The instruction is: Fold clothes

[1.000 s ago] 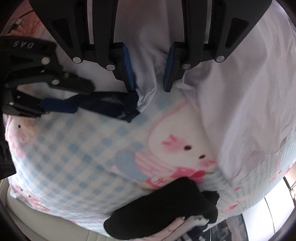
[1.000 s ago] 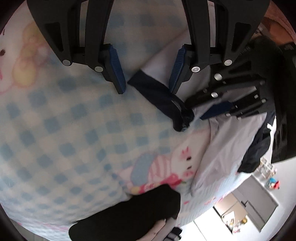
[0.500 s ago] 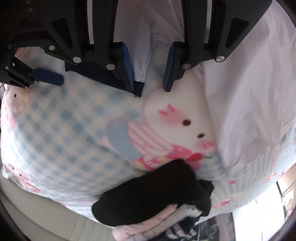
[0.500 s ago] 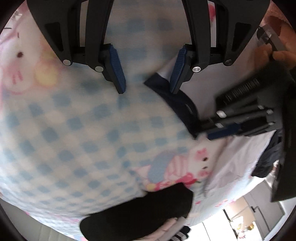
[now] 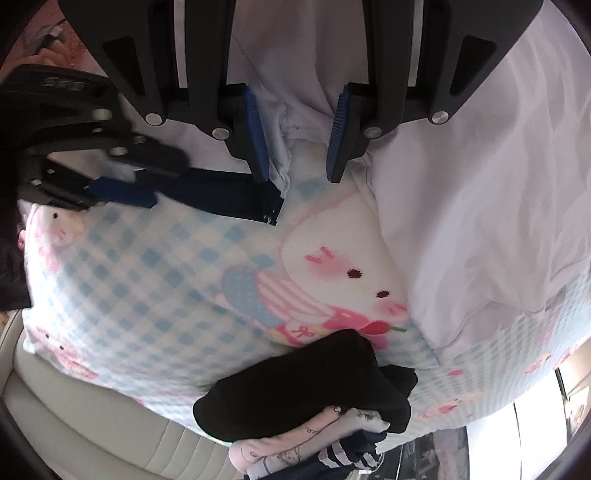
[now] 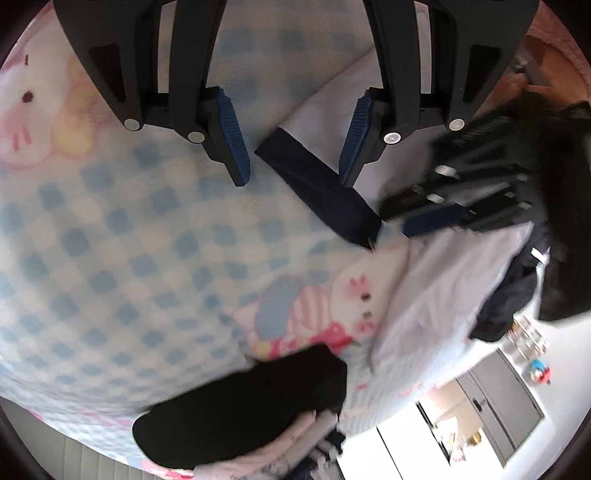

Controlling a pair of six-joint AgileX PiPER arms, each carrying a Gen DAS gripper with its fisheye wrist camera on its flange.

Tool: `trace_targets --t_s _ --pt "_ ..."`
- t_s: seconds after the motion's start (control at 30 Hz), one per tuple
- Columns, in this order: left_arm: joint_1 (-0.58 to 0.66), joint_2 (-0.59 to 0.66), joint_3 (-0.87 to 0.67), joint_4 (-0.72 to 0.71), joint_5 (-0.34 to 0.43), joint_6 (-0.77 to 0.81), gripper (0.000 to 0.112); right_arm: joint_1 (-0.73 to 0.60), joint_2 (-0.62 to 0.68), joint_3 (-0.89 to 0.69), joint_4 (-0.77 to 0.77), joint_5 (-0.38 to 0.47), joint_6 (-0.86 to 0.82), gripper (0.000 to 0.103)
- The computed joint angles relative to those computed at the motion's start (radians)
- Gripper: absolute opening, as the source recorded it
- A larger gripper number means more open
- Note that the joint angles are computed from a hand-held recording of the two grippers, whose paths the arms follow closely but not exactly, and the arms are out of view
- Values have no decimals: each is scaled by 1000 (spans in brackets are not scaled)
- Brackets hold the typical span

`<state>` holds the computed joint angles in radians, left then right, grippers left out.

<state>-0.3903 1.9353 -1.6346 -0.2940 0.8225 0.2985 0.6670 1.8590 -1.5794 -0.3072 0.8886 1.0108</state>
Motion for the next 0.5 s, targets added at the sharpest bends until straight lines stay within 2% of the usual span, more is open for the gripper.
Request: trace_targets --t_s 0.2,0.37,0.5 --pt "-14 17 -25 -56 18 65 31 -19 -17 38 27 -27 21 52" --pt "-48 75 -95 11 49 27 8 -20 -12 40 21 -22 26 52" --pt "-54 98 -151 19 69 14 6 -23 -14 43 16 -20 30 52"
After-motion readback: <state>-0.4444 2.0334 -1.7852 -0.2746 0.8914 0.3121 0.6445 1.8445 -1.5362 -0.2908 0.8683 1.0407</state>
